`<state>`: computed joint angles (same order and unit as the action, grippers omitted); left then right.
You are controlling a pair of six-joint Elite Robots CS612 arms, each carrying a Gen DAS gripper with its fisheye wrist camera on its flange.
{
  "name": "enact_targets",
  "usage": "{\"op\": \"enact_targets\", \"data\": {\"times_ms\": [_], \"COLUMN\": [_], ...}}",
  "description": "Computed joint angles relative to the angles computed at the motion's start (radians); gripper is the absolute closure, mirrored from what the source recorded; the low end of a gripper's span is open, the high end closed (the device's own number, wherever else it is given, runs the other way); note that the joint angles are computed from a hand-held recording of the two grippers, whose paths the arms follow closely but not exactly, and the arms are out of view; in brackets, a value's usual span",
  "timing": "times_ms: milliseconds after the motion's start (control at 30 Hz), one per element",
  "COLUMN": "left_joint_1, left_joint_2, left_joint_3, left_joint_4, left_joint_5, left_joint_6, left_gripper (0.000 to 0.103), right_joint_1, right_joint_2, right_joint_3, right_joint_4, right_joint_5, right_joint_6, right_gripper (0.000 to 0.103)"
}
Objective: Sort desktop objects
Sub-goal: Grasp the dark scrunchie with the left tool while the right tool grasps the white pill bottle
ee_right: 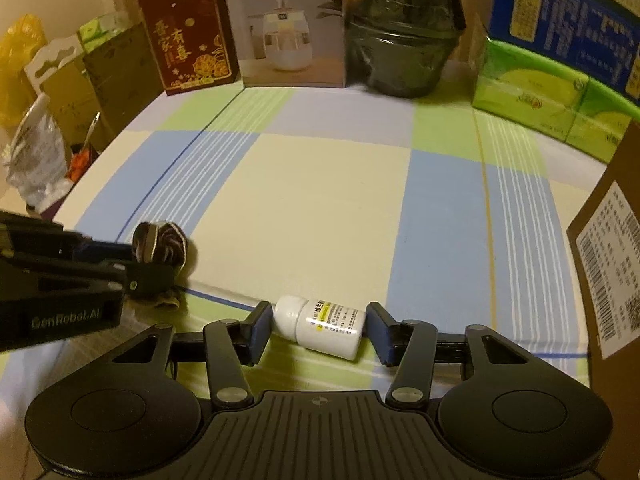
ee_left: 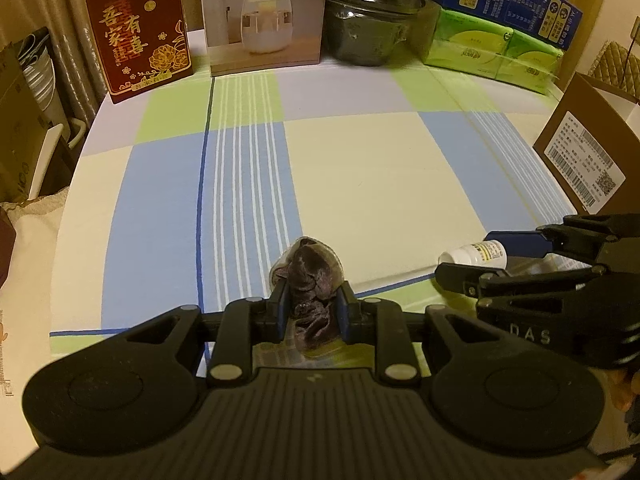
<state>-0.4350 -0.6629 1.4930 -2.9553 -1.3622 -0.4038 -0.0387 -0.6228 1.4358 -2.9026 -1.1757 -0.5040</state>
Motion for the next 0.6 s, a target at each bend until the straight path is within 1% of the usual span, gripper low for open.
{"op": "enact_targets", "data": {"times_ms": [200, 400, 500, 600], "left_joint_1": [-0.001, -0.009, -0.013, -0.014], "left_joint_2": [0.012, 0.019, 0.017, 0.009], "left_joint_3": [-0.018, -0.035, -0.032, -0.022], "left_joint_4": [0.009, 0.031, 0.033, 0.033], "left_joint_5": [0.006, 0.035, 0.047, 0.033], "left_joint_6": [-0.003, 0.031, 0.042, 0.034], "left_gripper": [0.080, 0.080, 0.082, 0.085], "right_joint_1": [-0.005, -0.016, -0.020, -0.027], "right_joint_2": [-0.002, -0.010, -0.016, -0.024], "right_joint_3": [0.003, 0.011, 0.018, 0.031], "right_joint_4": [0.000, 0.011, 0.017, 0.022], "right_joint_5": [-0.002, -0.002, -0.001, 0.005], "right_joint_6": [-0.007, 0.005, -0.001, -0.009], "right_gripper": [0.055, 0.055, 0.055, 0.055]}}
